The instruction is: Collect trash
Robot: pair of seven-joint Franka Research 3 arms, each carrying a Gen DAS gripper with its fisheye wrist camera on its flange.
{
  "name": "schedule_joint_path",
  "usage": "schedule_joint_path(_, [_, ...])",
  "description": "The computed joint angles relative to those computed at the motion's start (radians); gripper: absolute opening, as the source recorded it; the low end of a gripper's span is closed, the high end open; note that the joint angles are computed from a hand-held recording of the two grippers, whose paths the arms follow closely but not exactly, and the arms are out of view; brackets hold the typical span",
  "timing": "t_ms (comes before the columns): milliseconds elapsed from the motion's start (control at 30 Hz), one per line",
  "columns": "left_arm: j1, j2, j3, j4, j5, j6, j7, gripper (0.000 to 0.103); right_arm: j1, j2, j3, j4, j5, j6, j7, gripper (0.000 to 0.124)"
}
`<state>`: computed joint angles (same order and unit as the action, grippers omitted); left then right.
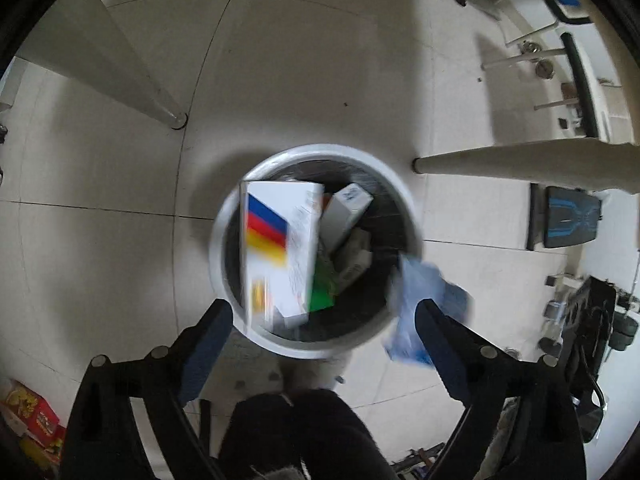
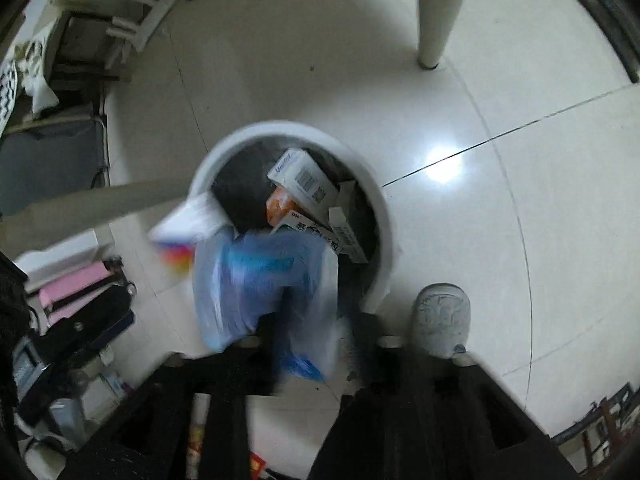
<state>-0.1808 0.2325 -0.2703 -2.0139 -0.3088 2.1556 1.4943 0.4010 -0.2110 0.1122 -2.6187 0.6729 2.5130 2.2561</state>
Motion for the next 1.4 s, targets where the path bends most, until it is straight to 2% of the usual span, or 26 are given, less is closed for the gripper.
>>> schedule_joint_path(33, [-0.003,-0.007,0.002,-0.008,0.016,0.004,-0.006,0.094,0.004,0.018,0.0,0.003,0.009,0.013,-0.014,0.075])
schedule_joint_path(100, [-0.01,-0.038,0.009,-0.035,0.058,0.013,-0.021,0.094,0.0,0.027,0.01,0.012,-0.04,0.004,-0.004,0.092])
schedule_joint_path(200, [-0.023,-0.124,0.02,-0.103,0.137,0.052,-0.049,0.094,-0.014,0.003,0.037,0.045,-0.202,-0.063,0.073,0.101])
schedule_joint_path(300, [-0.041,-0.218,0.028,-0.136,0.233,0.021,-0.095,0.094,-0.023,-0.055,0.051,0.089,-0.334,-0.178,0.119,0.102])
schedule_joint_path(433, [-0.048,-0.323,0.046,-0.14,0.258,-0.052,-0.094,0.094,-0.03,-0.137,0.063,0.18,-0.443,-0.36,0.144,0.102])
schedule_joint_path(733, [-0.076,-0.482,0.072,0.028,0.244,-0.337,-0.097,0.094,-0.06,-0.26,0.073,0.462,-0.488,-0.734,0.2,0.102])
schedule_joint_path(800, [-0.08,-0.497,0.075,0.062,0.234,-0.378,-0.093,0.094,-0.067,-0.271,0.078,0.53,-0.486,-0.795,0.21,0.102])
schedule_joint_path(1033, [-0.081,-0.54,0.093,0.278,0.211,-0.569,-0.057,0.094,-0.089,-0.228,0.097,0.892,-0.492,-1.03,0.231,0.102])
schedule_joint_path(1233, [-0.074,-0.539,0.108,0.452,0.167,-0.688,-0.05,0.094,-0.083,-0.127,0.112,1.228,-0.485,-1.206,0.249,0.102])
schedule_joint_path(1400, [-0.07,-0.524,0.117,0.583,0.106,-0.773,-0.073,0.094,-0.056,-0.017,0.132,1.515,-0.484,-1.328,0.313,0.102])
